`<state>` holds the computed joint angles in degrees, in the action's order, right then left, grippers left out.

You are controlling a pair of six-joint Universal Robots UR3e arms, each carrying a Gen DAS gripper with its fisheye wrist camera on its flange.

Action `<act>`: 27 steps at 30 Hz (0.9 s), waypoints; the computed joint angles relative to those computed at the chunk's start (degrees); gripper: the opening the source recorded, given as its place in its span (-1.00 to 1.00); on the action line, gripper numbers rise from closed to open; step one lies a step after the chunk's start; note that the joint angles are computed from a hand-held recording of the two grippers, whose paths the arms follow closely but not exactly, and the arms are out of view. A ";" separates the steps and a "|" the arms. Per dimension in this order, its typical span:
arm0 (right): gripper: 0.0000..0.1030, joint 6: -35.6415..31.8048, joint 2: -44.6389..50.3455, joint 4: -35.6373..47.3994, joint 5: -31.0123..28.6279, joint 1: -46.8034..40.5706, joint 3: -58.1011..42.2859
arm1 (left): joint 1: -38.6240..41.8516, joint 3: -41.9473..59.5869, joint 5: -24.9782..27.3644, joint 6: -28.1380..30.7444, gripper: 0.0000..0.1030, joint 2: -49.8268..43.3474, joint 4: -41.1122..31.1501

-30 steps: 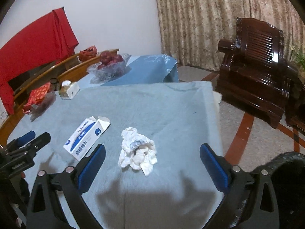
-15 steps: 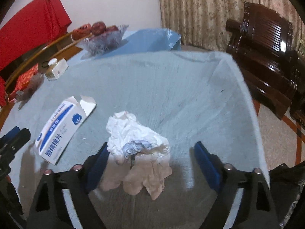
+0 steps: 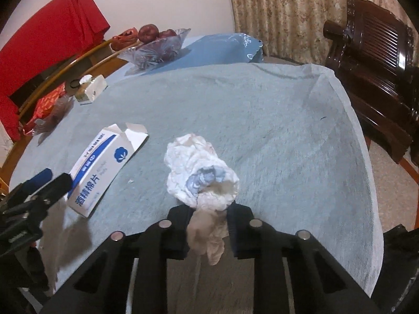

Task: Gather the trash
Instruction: 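Grasp the white tissue with the right gripper while the left gripper approaches the alcohol pads box, then close the left gripper around the white-and-blue alcohol pads box and lift it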

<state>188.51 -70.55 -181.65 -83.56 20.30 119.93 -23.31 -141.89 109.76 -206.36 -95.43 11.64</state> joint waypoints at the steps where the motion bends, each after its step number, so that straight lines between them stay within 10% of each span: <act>1: -0.56 -0.03 -0.30 -0.27 0.02 -0.03 0.46 | 0.24 0.21 -0.38 0.17 0.81 -0.41 0.07; 9: -0.56 0.46 -2.27 -1.62 1.10 -0.84 3.35 | 2.39 1.92 -3.98 1.64 0.77 -2.71 -1.45; 16: -0.56 0.42 -3.22 -1.64 1.35 -0.94 3.98 | 2.90 3.25 -6.72 2.90 0.14 -3.42 -3.73; 27: -0.56 0.47 -7.89 -1.40 2.35 -1.54 7.30 | -2.17 4.19 -1.46 -1.70 0.07 0.38 -7.34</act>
